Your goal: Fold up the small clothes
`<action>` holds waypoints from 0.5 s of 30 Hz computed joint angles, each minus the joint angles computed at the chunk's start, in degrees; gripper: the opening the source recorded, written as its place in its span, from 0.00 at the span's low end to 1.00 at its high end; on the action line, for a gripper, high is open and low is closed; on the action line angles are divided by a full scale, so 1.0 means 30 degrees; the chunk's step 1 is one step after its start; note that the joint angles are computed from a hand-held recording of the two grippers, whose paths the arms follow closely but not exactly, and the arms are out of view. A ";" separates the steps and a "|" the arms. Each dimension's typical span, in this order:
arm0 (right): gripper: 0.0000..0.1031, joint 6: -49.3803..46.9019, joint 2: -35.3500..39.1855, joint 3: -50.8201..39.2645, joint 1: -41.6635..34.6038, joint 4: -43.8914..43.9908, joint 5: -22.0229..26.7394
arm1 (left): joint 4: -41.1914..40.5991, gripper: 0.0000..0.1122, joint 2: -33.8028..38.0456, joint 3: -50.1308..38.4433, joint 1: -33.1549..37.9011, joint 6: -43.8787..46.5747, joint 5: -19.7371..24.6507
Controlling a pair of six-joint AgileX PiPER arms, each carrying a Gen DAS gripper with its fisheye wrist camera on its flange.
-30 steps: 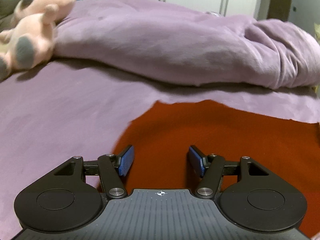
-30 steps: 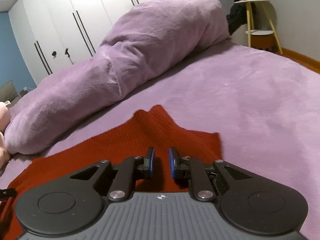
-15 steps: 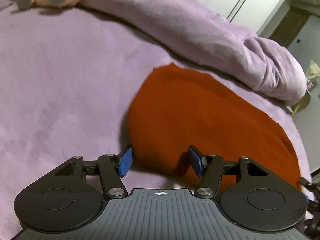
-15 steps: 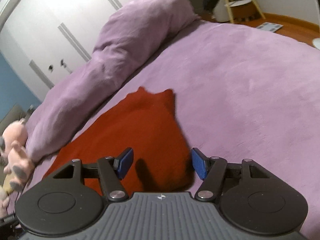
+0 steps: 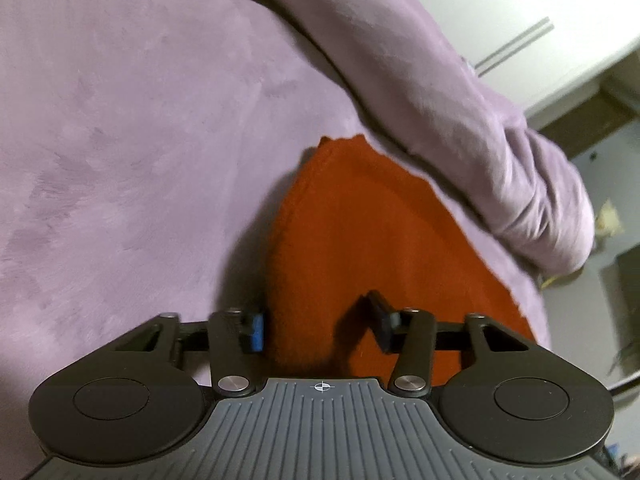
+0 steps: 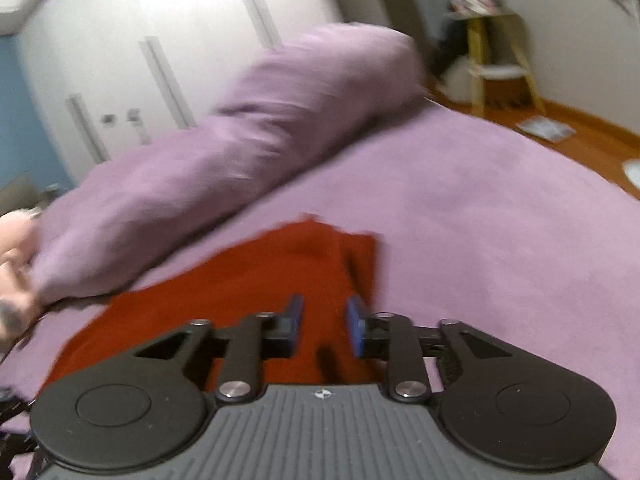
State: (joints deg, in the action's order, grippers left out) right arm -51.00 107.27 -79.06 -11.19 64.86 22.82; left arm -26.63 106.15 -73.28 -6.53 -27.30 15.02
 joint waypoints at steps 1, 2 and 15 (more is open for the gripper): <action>0.44 -0.1647 -0.0127 0.0188 0.0425 0.1424 0.0152 | -0.1075 0.33 0.0253 -0.0250 0.0167 0.0866 0.0047; 0.46 -0.2530 -0.0069 0.0066 0.0866 0.2087 0.0512 | -0.2217 0.33 0.0426 -0.0347 0.0301 0.1769 0.0012; 0.17 0.2747 0.1927 -0.2076 0.6940 -0.2974 0.0744 | -0.5706 0.20 0.0833 -0.0571 0.0597 0.5769 -0.0436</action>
State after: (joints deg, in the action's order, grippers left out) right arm -42.76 113.05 -85.29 9.63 55.94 25.05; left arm -43.74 108.65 -75.00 -4.74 -9.99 13.71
